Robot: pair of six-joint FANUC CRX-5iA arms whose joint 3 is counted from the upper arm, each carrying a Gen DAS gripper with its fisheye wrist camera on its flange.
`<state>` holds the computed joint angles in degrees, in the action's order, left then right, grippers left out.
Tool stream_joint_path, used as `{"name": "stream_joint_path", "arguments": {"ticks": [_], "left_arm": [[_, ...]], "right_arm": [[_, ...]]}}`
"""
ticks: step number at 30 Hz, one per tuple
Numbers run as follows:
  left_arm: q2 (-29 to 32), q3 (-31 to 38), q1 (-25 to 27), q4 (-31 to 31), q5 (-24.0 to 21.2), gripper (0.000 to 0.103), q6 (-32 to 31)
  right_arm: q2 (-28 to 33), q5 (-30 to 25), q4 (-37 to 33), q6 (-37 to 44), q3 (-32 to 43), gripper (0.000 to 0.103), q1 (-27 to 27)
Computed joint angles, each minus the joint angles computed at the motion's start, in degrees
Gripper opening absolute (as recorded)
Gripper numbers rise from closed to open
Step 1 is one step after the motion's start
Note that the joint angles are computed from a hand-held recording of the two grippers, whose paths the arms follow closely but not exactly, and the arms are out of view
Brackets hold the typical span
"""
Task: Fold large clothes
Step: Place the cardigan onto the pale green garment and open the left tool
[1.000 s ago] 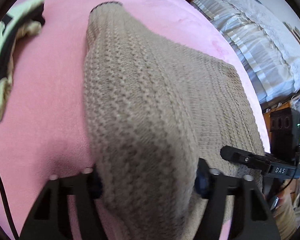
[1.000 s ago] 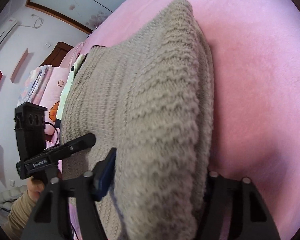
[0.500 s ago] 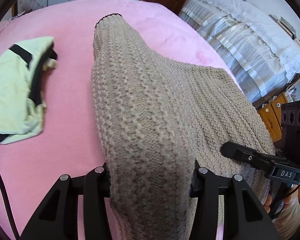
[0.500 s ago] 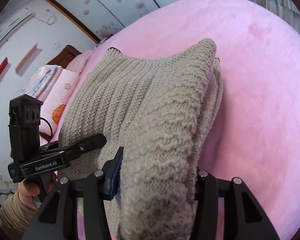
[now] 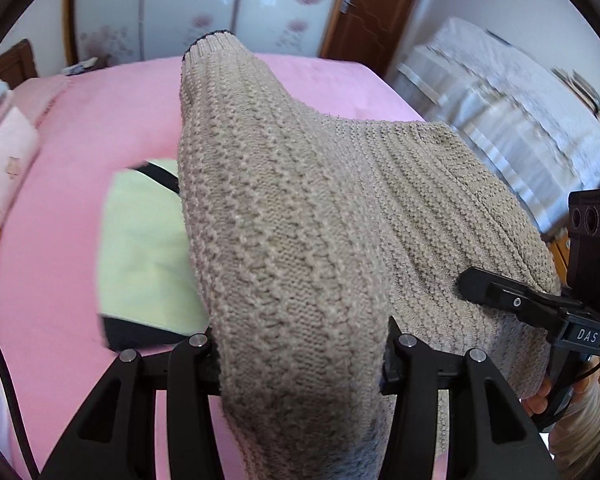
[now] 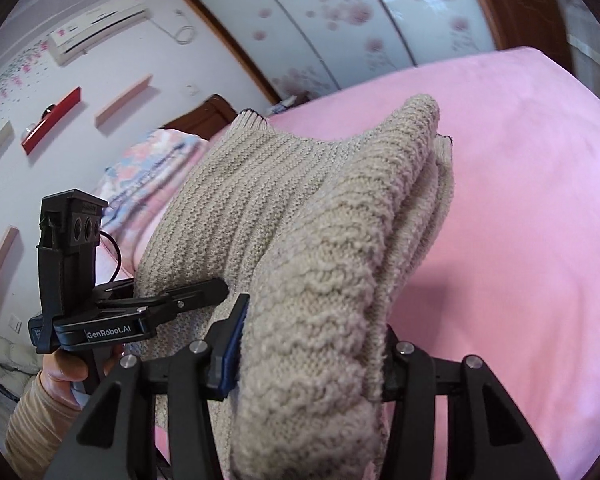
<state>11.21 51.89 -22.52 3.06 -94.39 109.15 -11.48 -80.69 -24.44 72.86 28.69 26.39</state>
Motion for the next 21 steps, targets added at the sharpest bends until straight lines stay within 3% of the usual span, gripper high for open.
{"name": "stream_joint_path", "arguments": {"ticks": [4,10,15,21], "left_arm": [[-2.16,-3.59,8.34,2.61,3.3,0.048,-6.54],[-1.43,-10.33,17.1,6.98,8.47,0.048,-14.22],[-1.75,-18.76,21.11,7.46,12.89,0.049,-18.58],[-1.08,-27.88,22.69,7.04,18.71,0.052,-18.11]], "right_arm": [[7.04,4.56,-0.02,0.13,5.02,0.049,3.38],[12.62,11.61,0.23,0.28,4.15,0.049,6.03],[15.34,17.7,-1.79,0.09,-0.83,0.049,6.32],[19.11,21.19,-0.67,-0.9,-4.03,0.049,7.81]]}}
